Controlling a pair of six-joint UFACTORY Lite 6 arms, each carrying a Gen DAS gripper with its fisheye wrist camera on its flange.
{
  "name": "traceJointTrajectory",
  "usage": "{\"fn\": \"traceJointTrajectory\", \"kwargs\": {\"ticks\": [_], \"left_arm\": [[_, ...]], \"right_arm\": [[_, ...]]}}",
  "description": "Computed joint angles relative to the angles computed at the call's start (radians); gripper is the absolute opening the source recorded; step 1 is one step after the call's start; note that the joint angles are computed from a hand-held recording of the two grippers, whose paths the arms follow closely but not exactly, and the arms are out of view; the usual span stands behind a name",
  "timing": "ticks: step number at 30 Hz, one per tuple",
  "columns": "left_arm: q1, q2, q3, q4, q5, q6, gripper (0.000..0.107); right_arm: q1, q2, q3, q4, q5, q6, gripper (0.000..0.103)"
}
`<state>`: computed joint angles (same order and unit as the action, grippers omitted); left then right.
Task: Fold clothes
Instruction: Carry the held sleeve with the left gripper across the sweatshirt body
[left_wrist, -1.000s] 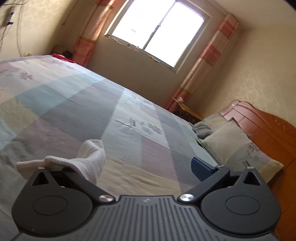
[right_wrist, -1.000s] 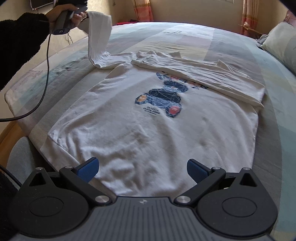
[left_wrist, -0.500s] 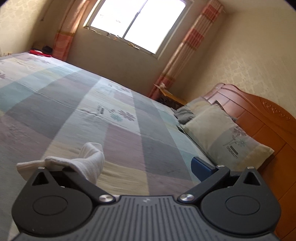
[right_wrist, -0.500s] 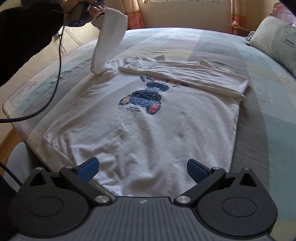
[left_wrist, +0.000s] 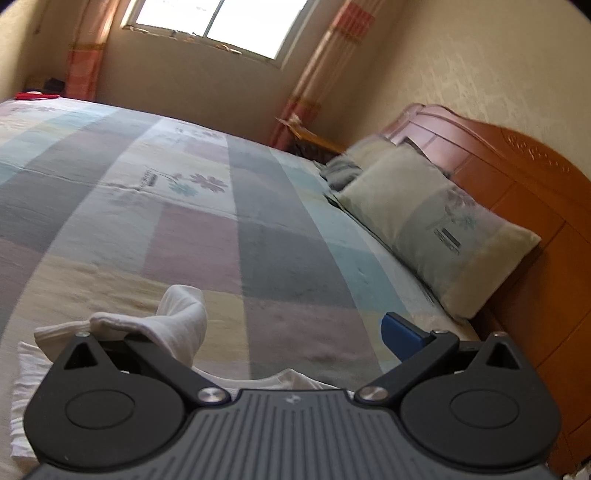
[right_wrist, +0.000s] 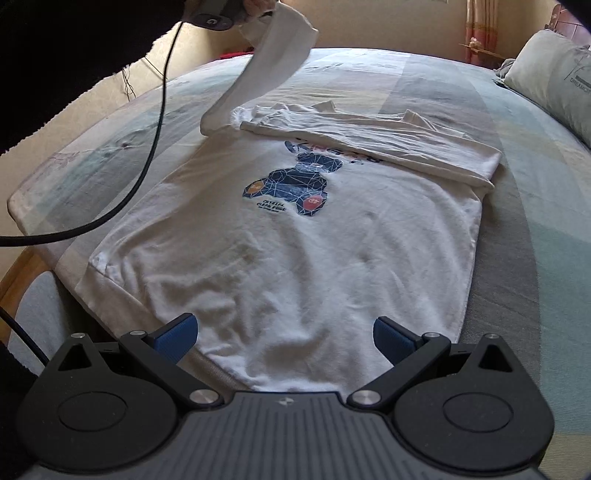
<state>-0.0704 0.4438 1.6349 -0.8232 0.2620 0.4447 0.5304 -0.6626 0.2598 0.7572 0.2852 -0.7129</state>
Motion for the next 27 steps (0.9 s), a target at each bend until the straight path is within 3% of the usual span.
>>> {"fn": "traceJointTrajectory", "kwargs": {"ticks": [16, 21, 27], "left_arm": [[-0.171, 0.124, -0.028, 0.063, -0.086, -0.022, 0.102], [-0.215, 0.163, -0.018, 0.151, -0.129, -0.096, 0.102], [-0.265, 0.206, -0.049, -0.091, -0.211, 0.108, 0.102]], "right_arm": [[-0.024, 0.004, -0.012, 0.046, 0.007, -0.049, 0.103], [-0.034, 0.0, -0.022, 0.088, 0.015, -0.096, 0.103], [-0.077, 0.009, -0.023, 0.125, 0.044, -0.158, 0.103]]}}
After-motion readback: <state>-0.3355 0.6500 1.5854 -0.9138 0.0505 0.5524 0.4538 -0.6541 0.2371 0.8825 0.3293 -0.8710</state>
